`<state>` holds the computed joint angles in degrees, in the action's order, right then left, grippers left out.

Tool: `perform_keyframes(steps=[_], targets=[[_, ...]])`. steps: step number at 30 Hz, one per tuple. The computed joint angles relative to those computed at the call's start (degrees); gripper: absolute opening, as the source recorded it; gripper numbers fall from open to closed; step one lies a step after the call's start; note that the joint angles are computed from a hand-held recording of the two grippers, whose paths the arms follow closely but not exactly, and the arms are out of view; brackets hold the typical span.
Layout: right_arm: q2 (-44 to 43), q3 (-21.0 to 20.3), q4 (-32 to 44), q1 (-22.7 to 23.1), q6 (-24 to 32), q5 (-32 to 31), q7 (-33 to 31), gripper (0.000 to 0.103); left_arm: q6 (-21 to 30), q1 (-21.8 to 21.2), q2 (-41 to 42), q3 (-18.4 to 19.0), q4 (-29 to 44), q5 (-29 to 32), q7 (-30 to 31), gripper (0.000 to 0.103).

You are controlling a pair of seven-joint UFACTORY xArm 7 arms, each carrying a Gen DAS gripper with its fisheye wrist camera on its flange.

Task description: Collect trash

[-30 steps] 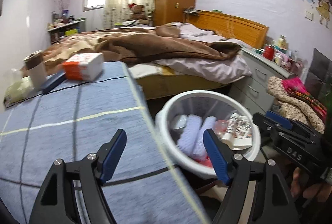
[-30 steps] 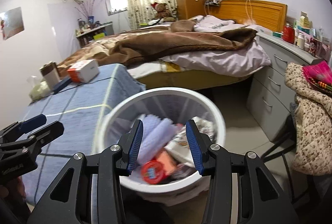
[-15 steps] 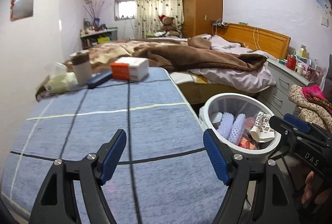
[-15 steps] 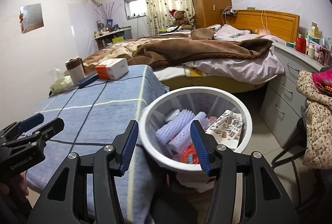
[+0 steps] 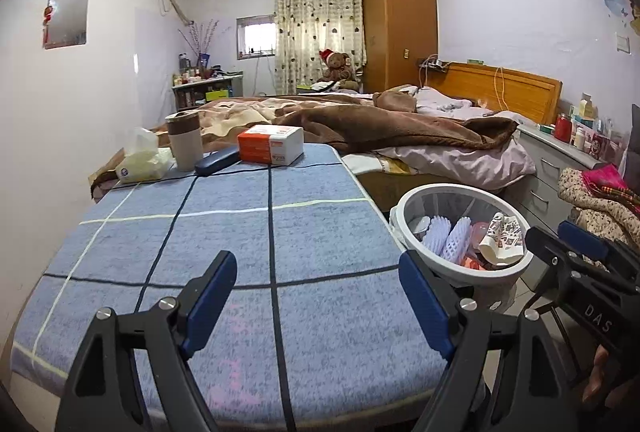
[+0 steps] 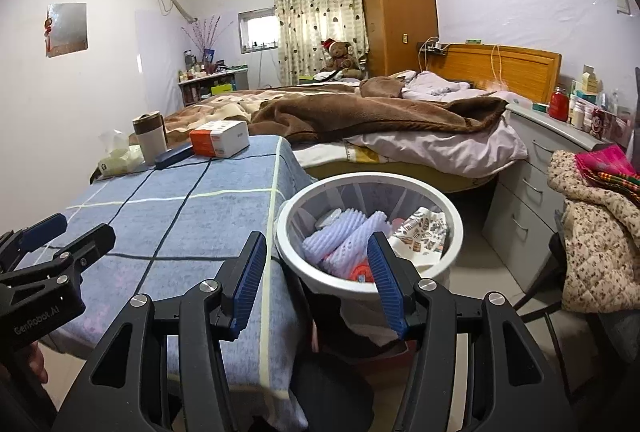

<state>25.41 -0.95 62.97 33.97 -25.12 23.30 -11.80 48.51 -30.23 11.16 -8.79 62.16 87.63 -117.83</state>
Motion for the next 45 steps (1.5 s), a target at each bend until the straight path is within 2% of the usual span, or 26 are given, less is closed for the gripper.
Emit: perform_keyframes(steps=[2, 11, 22, 45], targets=[[0.03, -1.05, -0.33, 1.48, -0.27, 1.67, -0.99, 0.054, 1.03, -0.38, -0.07, -0.2, -0.3, -0.29, 0.07, 0.085], [-0.63, -0.25, -1.82, 1.35, -2.02, 3.52, -2.19, 0.054, 1.61, -0.71, -0.56, -0.55, -1.12, -0.65, 0.32, 0.085], [-0.96, 1.27, -2.46, 0.13, -2.72, 3.5, -2.47, 0.054, 1.73, -0.73, -0.69, -0.67, -1.14, -0.95, 0.66, 0.085], [-1.09, 1.41, -2.43, 0.3, -2.73, 3.39, -2.75, 0.054, 1.82, -0.62, -1.09, -0.79, -1.43, -1.23, 0.78, 0.085]])
